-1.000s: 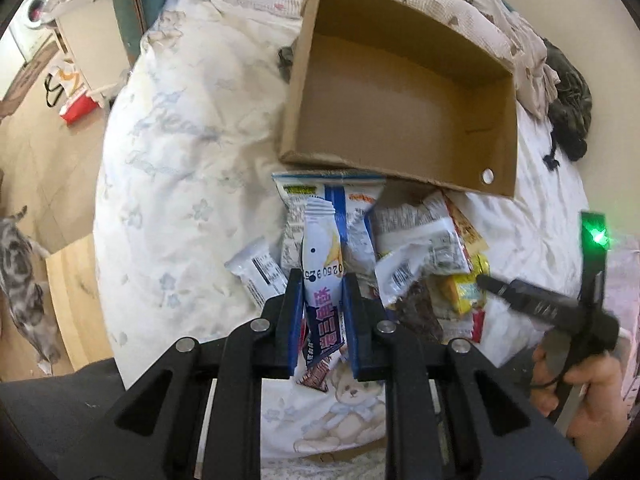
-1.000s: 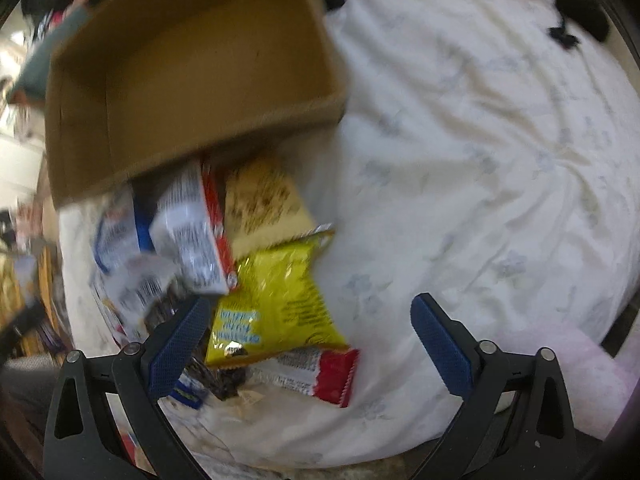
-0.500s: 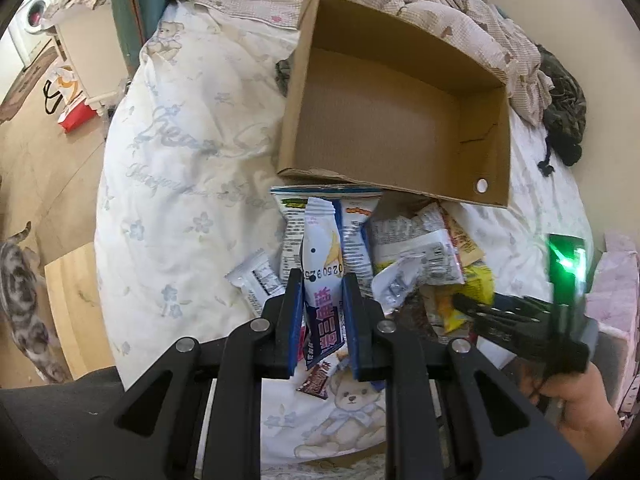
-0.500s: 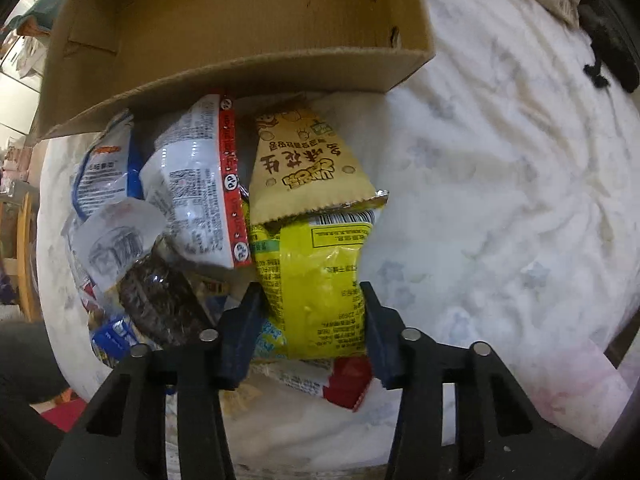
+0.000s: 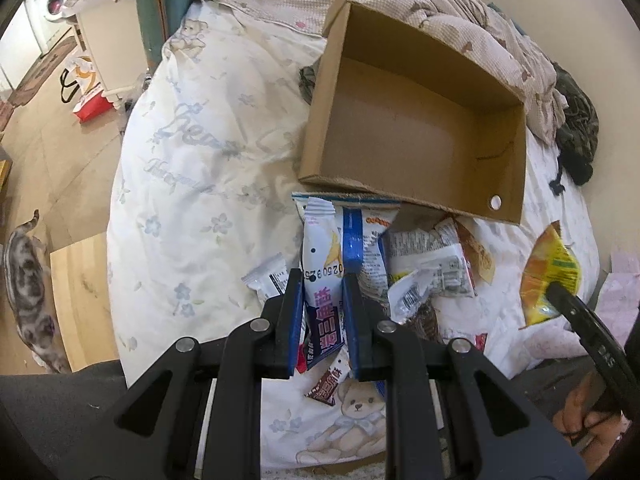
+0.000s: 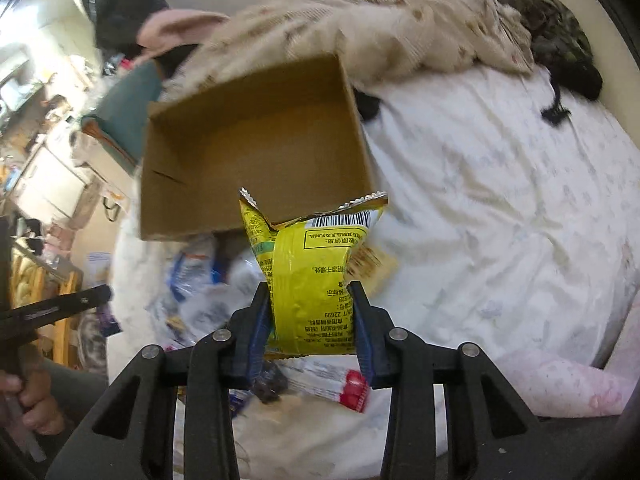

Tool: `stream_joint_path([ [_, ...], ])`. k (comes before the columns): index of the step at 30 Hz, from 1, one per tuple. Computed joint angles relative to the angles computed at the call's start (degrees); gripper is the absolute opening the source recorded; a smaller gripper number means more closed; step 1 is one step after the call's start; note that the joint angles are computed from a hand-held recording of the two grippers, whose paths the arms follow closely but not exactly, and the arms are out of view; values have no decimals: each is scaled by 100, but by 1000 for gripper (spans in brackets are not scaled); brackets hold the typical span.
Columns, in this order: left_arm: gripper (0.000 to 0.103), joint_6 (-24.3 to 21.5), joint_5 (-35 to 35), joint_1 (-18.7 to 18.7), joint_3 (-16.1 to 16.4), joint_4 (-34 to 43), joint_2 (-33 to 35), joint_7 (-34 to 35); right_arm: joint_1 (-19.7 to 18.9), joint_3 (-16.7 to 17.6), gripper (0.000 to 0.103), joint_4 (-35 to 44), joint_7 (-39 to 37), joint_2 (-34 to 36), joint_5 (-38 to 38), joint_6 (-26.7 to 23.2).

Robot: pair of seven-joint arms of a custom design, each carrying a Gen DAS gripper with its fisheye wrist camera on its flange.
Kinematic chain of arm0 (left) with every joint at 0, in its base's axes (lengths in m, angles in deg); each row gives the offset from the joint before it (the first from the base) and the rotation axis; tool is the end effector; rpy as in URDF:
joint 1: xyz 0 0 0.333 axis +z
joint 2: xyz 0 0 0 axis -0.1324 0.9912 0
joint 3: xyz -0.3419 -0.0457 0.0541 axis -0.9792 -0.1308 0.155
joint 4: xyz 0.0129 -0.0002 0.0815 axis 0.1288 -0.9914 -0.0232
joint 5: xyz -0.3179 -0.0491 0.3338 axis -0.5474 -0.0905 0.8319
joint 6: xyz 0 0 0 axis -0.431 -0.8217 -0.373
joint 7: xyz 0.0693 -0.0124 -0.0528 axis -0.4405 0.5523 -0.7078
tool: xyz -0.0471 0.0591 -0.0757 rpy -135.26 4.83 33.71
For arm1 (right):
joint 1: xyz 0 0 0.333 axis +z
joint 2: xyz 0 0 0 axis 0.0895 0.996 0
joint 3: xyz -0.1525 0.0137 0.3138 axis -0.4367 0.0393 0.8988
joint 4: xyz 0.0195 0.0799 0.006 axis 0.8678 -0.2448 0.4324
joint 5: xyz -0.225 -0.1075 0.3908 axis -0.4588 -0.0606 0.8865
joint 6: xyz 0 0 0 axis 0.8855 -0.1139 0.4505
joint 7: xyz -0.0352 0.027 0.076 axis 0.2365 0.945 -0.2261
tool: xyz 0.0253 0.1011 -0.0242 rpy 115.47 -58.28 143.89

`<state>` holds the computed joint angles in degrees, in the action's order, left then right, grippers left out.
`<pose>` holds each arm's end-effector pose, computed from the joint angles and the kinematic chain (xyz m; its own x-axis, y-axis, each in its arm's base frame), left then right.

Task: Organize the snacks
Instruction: 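Carry both snacks into the cardboard box and open both tools to release them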

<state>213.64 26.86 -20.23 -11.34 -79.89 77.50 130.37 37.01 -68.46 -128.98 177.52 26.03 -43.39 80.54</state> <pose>0.5515 -0.2582 0.4376 -0.1286 -0.9617 0.2422 -0.9395 0.0400 -0.3402 0.4487 0.4476 0.4412 -0.1804 -0.9468 -0.2667 -0.8073 0.2974 -0.5097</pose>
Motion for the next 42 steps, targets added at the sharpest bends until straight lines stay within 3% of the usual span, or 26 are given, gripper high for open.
stream_joint_path([
  [8, 16, 670, 428, 18, -55, -144, -152, -213, -56, -125, 39, 148, 491, 203, -657, 728],
  [18, 16, 615, 1098, -79, -59, 963, 607, -115, -139, -439, 39, 808, 358, 650, -1217, 876],
  [24, 16, 603, 1437, -246, 47, 1715, 1241, -153, -261, -599, 39, 1164, -49, 1030, -843, 1026],
  [31, 16, 900, 1047, -353, 56, 2052, 1685, 135, -299, -725, 39, 1582, -846, 1520, -95, 1001],
  [37, 17, 917, 1683, -626, 373, 2232, 1959, -379, -270, -814, 39, 1749, -1236, 1771, 310, 1041],
  [42, 17, 952, 1730, -614, 386, 2251, 2011, -493, -259, -843, 39, 1771, -1475, 1852, 586, 1227],
])
